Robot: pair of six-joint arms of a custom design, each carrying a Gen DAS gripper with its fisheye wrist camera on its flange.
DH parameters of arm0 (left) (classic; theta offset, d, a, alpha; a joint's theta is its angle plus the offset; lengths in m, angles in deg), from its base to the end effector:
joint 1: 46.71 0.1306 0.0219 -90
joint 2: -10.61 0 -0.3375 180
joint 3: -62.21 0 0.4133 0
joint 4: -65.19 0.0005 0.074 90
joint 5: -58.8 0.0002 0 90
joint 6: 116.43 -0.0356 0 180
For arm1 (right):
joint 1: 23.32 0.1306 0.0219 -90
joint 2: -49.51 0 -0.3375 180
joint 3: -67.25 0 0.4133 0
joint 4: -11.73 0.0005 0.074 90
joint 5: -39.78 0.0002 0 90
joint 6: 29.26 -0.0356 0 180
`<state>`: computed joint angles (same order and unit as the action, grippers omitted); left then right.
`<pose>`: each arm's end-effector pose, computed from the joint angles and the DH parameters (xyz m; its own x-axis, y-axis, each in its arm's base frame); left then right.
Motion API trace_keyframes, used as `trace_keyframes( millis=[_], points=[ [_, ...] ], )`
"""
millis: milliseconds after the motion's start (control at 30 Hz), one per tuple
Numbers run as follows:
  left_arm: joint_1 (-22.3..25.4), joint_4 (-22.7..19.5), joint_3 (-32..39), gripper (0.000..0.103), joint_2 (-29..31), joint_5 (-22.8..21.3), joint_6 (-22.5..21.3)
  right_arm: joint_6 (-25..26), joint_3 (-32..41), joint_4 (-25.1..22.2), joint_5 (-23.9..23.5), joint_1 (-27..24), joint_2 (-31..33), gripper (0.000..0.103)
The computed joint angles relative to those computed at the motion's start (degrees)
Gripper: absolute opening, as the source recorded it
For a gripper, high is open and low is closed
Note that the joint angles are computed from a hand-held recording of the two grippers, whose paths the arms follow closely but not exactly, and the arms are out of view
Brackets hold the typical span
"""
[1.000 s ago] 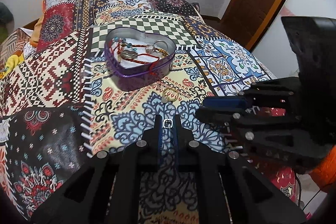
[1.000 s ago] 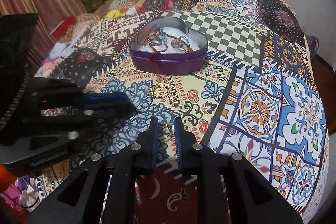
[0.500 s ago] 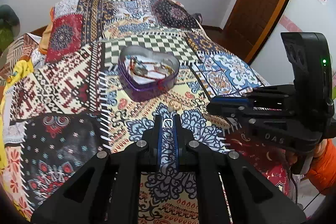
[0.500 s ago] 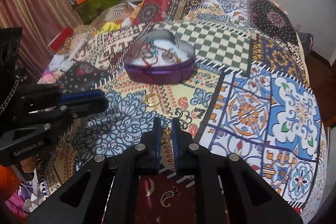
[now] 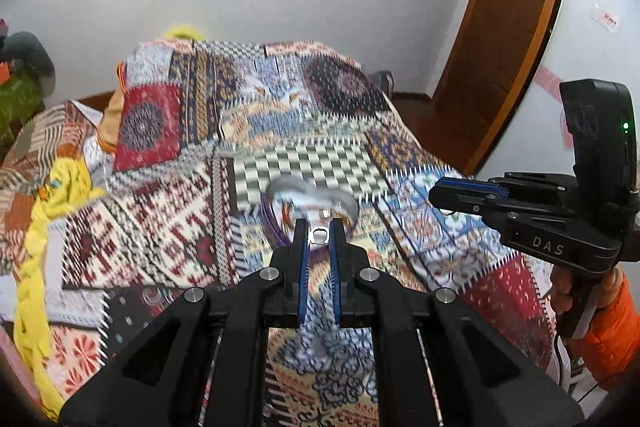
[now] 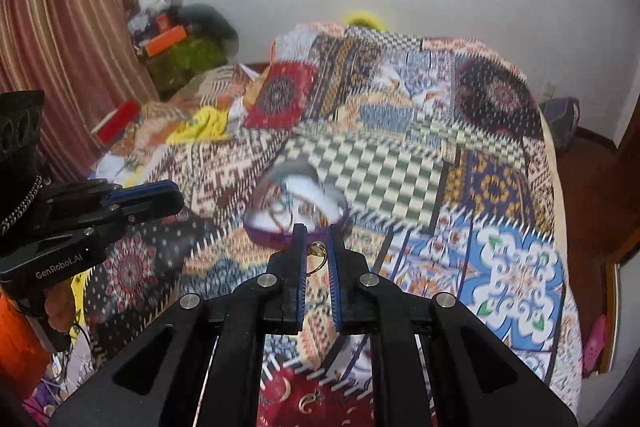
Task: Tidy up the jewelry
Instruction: 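Carry both held rings over the purple heart tin and lower them inside, then open both tools inside the tin and lift them away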
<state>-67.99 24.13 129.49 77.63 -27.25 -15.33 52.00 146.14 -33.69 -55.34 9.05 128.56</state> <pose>0.3588 -0.1429 0.3715 -0.6765 0.0574 -0.7342 0.2858 0.9393 -0.1899 0.3766 0.2419 0.3825 -0.6853 -0.2552 -0.6821 -0.4875 0.8565 0.1694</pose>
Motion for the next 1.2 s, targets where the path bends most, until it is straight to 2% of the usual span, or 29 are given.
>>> trace_keyframes(
  millis=[233,467,700,900,1200],
  points=[
    [1.54,1.9,2.69,0.008,2.69,0.15,-0.81,0.44,2.93,2.48,-0.34,-0.37,2.68,0.009],
    [2.93,2.72,4.41,0.008,7.44,2.98,-0.26,0.16,6.3,3.28,-2.19,-0.69,7.28,0.009],
    [2.96,3.15,5.11,0.008,11.98,5.44,-0.51,0.64,9.07,2.32,-4.09,-0.9,11.93,0.009],
    [2.2,3.4,5.86,0.008,15.38,5.57,-1.73,0.33,11.13,1.03,-6.75,-1.51,15.71,0.009],
    [2.76,3.39,6.27,0.008,17.14,6.38,-2.28,0.87,13.83,-1.19,-10.02,-1.53,19.36,0.009]
  ],
)
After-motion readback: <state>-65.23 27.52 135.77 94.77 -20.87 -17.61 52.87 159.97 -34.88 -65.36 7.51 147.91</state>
